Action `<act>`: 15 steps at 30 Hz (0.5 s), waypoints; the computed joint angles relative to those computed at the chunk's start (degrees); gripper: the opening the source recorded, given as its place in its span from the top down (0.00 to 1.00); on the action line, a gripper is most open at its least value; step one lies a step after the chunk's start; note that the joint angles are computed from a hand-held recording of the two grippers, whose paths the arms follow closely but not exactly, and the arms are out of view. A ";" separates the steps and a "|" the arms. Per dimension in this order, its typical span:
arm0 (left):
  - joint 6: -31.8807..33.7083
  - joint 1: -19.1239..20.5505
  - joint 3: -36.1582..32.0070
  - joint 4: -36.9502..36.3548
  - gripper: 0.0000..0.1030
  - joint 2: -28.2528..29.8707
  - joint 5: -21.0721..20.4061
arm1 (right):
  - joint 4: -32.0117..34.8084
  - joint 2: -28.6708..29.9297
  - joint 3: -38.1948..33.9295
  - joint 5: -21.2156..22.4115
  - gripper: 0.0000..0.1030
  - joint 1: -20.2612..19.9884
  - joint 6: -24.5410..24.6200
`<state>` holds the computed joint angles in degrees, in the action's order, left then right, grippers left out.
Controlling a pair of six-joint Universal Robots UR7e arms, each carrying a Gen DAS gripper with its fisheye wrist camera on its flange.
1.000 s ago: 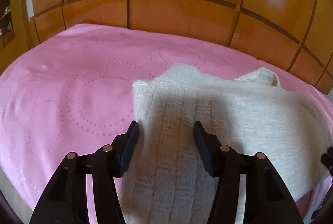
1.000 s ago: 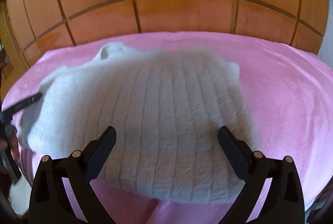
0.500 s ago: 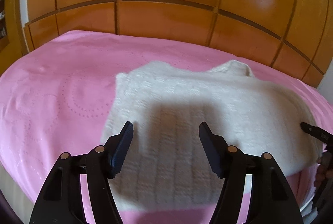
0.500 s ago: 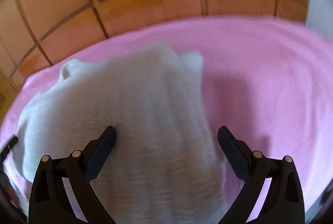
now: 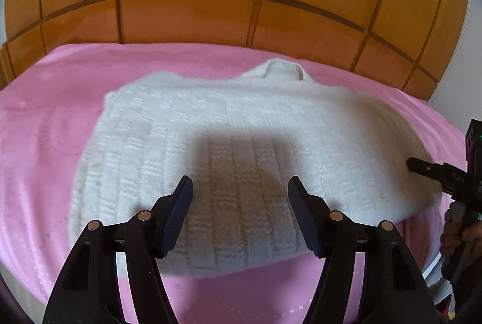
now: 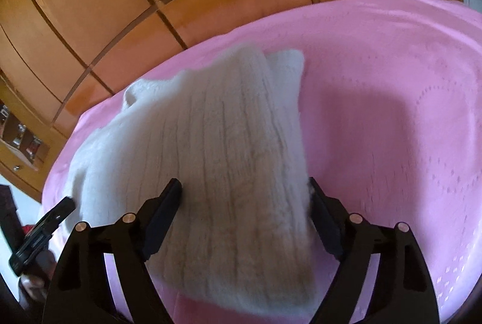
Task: Fold small clothes
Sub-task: 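Grasp the sweater side with the right gripper, fold it over lengthwise, release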
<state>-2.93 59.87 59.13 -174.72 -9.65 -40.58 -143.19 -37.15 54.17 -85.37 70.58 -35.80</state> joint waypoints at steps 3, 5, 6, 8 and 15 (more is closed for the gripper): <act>-1.74 0.61 -1.41 2.85 0.36 0.65 -0.03 | 1.09 -0.71 0.63 0.30 0.34 -0.30 -0.10; -1.98 0.86 -1.84 3.24 0.34 0.92 -0.34 | 2.74 -0.94 0.53 0.98 0.52 -0.44 0.29; -2.00 0.93 -2.41 3.79 0.34 1.23 -0.13 | 3.42 -1.06 0.58 1.16 0.55 -0.39 0.61; -2.39 0.97 -3.21 4.61 0.33 1.62 0.15 | 4.24 -1.53 1.06 1.21 0.68 -0.18 1.47; -2.49 1.10 -3.42 4.70 0.33 1.63 -0.40 | 1.13 -4.19 5.15 1.28 0.75 2.37 -0.19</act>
<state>-5.42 60.97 55.71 -170.02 -8.03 -40.98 -142.06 -41.34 59.31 -84.09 72.96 -35.99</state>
